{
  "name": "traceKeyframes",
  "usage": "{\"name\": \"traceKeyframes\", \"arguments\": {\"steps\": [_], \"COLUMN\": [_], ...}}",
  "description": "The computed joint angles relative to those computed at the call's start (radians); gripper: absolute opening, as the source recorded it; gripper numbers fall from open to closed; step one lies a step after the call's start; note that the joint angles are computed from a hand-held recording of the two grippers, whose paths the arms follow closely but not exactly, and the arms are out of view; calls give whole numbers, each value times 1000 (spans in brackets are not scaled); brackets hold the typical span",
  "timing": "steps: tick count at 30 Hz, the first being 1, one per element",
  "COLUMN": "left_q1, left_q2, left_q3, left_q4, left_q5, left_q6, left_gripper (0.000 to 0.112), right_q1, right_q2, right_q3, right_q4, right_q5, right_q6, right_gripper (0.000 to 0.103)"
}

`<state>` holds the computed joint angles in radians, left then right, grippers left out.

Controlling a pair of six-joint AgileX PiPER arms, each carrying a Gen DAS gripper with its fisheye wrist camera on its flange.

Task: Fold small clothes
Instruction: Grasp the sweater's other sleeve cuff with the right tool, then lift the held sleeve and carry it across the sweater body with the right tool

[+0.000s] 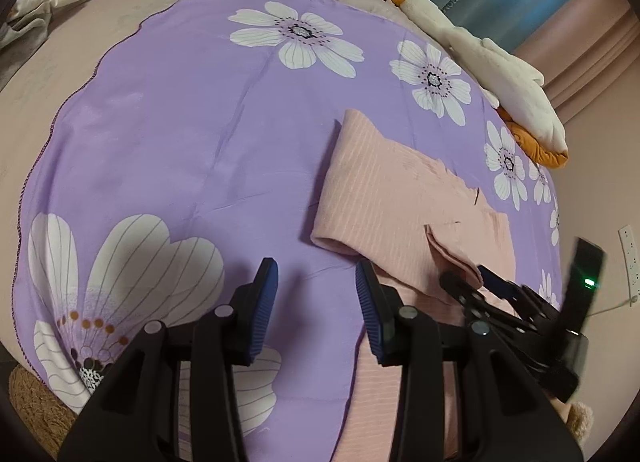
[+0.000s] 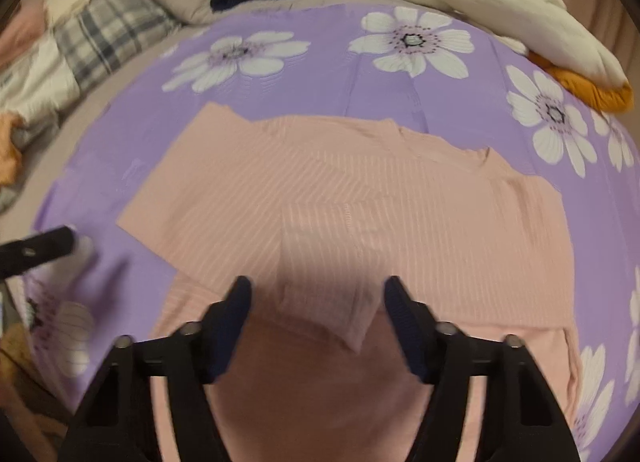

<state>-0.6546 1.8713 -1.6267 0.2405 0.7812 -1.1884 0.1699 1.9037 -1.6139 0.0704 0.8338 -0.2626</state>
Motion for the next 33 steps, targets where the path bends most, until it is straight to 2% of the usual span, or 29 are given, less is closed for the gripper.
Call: {"name": "traceKeyframes", "arguments": {"steps": [1,2,4,6,9,13,19,21,26,31,33], "left_q1": [-2,-3,-2,1,5,9,14,16,19,29,36], "left_q2": [-4,-7,-8,-7,4,31,81,101,179,325,397], "left_q3": [4,7,10,10,-5,-42,-118,-156,-297,-564,-699], "left_q4": [3,5,2,-2,-10,-27,-56,-63,-68,-99,-122], "left_q5": [-3,-5,-11,-13,-7,5,33,51,112,232,289], "left_q6": [-4,-7,-7,-1,8,33,73,92,139,236,280], "left_gripper": [39,39,39,39,39,39,39,39,39,23,22], "right_q1": [11,20,33,24,-22,-76,-118,-131,-188,-232,-245], "right_q2": [22,33,53,50,26,20,91,110,138,138,138], "right_q3": [-21,-30,-53,-73,-133,-289,-570,-620,-662,-627,-615], "right_q4": [-42,-75,-141,-128,2,105,102,101,144,175,176], "right_q5": [4,4,7,11,41,104,182,189,202,194,187], "right_q6": [22,41,83,77,-10,-62,-31,-25,-20,-19,-15], "right_gripper": [46,28,9,7,7,6,6,6,6,6,6]}}
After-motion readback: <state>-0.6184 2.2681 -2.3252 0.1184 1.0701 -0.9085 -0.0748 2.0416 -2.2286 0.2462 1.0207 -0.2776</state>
